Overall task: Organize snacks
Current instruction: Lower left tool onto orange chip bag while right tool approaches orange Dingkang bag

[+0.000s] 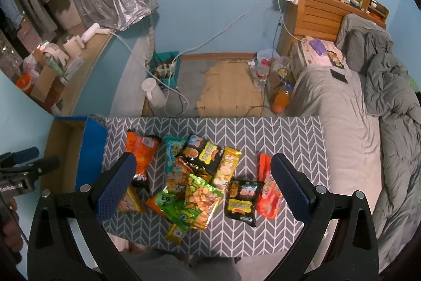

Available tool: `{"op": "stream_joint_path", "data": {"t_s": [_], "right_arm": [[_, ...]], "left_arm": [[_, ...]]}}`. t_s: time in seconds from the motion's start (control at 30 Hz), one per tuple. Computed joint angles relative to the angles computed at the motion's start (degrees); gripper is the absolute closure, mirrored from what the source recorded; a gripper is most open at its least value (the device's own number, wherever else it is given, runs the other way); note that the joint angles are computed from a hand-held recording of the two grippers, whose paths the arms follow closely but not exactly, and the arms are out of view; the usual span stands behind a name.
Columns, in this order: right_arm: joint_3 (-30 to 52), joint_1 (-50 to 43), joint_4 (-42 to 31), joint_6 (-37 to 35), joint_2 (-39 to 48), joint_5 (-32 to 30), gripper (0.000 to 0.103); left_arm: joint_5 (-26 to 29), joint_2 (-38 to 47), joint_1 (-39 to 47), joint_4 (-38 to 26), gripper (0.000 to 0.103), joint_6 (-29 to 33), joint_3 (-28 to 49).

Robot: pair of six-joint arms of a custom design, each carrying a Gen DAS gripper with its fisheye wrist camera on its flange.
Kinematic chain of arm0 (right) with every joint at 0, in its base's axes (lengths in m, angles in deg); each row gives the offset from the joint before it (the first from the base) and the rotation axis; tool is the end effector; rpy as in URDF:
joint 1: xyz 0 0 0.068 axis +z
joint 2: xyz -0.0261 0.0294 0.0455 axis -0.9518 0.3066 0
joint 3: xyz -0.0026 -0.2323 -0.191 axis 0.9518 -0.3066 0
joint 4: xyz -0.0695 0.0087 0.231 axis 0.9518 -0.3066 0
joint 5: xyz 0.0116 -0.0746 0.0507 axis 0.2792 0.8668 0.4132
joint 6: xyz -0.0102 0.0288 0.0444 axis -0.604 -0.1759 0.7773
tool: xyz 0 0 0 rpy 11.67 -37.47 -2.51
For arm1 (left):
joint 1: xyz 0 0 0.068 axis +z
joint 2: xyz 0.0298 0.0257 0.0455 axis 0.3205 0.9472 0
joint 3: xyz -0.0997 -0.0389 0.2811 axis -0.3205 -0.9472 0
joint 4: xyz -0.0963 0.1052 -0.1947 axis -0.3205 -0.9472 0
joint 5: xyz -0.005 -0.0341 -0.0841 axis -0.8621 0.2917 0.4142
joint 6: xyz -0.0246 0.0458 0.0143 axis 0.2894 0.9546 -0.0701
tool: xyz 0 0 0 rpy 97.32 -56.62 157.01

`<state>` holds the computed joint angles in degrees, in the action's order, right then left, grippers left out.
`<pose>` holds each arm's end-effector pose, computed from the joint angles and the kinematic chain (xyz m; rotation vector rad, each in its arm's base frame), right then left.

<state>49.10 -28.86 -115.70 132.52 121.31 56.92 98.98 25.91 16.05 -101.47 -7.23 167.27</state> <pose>0.1694 0.1385 0.3835 0.6611 2.5317 -0.0167 0.3164 -0.0229 0.3715 0.7195 2.7296 -0.2508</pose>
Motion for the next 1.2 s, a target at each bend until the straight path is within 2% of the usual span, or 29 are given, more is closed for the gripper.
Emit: {"op": "stream_joint_path", "data": {"t_s": [0.37,0.57,0.8,1.2], "right_arm": [[-5.91,-4.12,2.74,-3.56,-2.9,-2.62,0.003],[-16.04,-11.88,6.95,-8.71,-7.25,-5.46,0.003],[-27.11,-24.29,12.88,-18.28,-11.64,-10.16,0.003],[-44.16,-38.15,26.1,-28.67,-10.7,-16.87,0.003]], "left_arm": [[-0.58,1.43,-1.44,2.38,0.016,0.11,-1.88],[-2.22,5.26,-2.27,5.78,0.015,-0.41,-2.59],[-3.32,9.31,-3.7,8.33,0.016,-0.43,-3.88],[-6.2,15.35,-7.33,14.05,0.016,-1.82,-6.82]]}}
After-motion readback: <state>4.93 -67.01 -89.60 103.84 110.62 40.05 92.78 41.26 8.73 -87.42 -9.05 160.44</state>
